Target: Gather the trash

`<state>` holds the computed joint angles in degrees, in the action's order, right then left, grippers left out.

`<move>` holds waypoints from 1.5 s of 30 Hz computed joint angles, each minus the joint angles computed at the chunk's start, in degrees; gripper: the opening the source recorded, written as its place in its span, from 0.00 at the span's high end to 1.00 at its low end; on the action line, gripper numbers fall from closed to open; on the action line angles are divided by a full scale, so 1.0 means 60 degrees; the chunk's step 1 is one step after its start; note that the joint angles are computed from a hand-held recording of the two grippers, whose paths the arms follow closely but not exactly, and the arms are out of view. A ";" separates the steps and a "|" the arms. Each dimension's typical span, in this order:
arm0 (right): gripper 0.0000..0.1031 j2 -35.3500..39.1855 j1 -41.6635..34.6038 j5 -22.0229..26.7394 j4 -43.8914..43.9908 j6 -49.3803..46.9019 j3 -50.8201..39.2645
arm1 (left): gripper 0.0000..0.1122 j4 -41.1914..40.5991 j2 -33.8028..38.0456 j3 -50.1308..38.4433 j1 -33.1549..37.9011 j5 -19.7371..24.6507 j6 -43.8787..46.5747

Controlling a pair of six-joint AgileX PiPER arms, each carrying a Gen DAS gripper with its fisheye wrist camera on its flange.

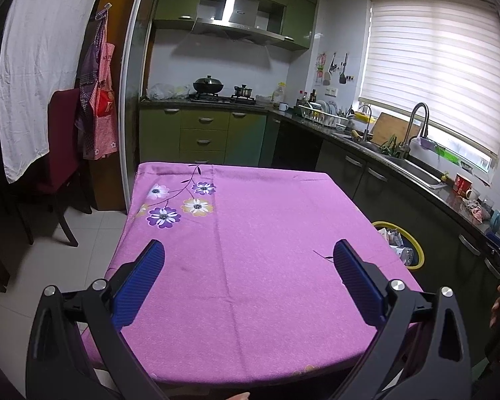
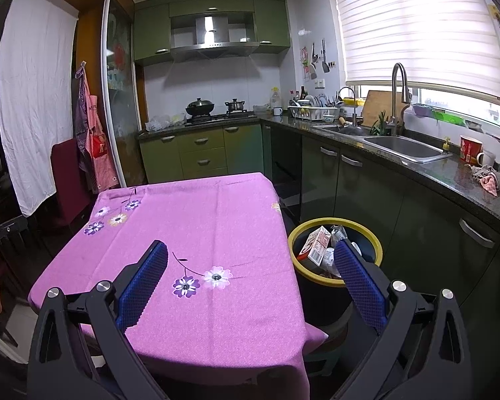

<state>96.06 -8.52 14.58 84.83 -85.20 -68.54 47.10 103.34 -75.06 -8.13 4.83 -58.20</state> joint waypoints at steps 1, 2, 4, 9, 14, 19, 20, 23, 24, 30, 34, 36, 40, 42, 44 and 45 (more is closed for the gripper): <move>0.05 0.0040 -0.0003 -0.0003 0.0000 -0.0007 -0.0023 | 0.14 -0.0030 0.0001 0.0003 -0.0009 0.0002 0.0036; 0.05 0.0069 0.0000 -0.0017 -0.0041 0.0033 -0.0051 | 0.14 0.0306 0.0013 0.0006 -0.0021 -0.0005 -0.0288; 0.05 0.0097 -0.0021 0.0000 0.0008 -0.0026 -0.0062 | 0.14 0.0400 -0.0003 0.0039 -0.0029 -0.0020 -0.0379; 0.05 0.0115 -0.0027 0.0007 0.0165 -0.0205 -0.0049 | 0.14 0.0207 0.0004 0.0023 -0.0056 -0.0012 -0.0166; 0.05 0.0115 -0.0018 -0.0003 0.0186 -0.0221 -0.0042 | 0.14 -0.0114 0.0002 0.0003 -0.0070 0.0009 0.0153; 0.05 0.0126 -0.0011 -0.0016 0.0213 -0.0246 -0.0037 | 0.14 0.0361 -0.0017 0.0045 -0.0090 -0.0002 -0.0325; 0.05 0.0116 -0.0005 -0.0019 0.0188 -0.0214 -0.0035 | 0.14 0.0234 -0.0011 0.0028 -0.0090 0.0008 -0.0200; 0.05 0.0124 -0.0006 -0.0027 0.0257 -0.0291 -0.0023 | 0.14 0.0206 0.0000 -0.0004 -0.0111 0.0048 -0.0178; 0.05 0.0125 -0.0010 -0.0020 0.0285 -0.0321 -0.0019 | 0.14 0.0250 0.0005 -0.0018 -0.0115 0.0080 -0.0215; 0.05 0.0116 0.0008 -0.0039 0.0259 -0.0282 -0.0020 | 0.14 0.0214 0.0081 -0.0158 -0.0222 0.0308 -0.0174; 0.05 0.0117 0.0014 -0.0046 0.0285 -0.0305 -0.0018 | 0.14 0.0621 0.0066 -0.0130 -0.0236 0.0305 -0.0587; 0.05 0.0149 -0.0004 -0.0018 0.0353 -0.0387 -0.0019 | 0.14 0.0469 0.0077 -0.0179 -0.0225 0.0322 -0.0415; 0.05 0.0166 -0.0005 -0.0023 0.0421 -0.0477 0.0002 | 0.14 0.1140 0.0019 -0.0105 -0.0222 0.0284 -0.1056; 0.05 0.0182 -0.0019 0.0000 0.0524 -0.0586 0.0013 | 0.14 0.1245 0.0007 -0.0098 -0.0225 0.0282 -0.1156; 0.05 0.0169 0.0008 -0.0071 0.0584 -0.0631 0.0026 | 0.14 0.1313 0.0011 -0.0119 -0.0248 0.0359 -0.1198; 0.05 0.0170 0.0012 -0.0071 0.0528 -0.0569 0.0014 | 0.14 0.1368 0.0014 -0.0130 -0.0254 0.0391 -0.1245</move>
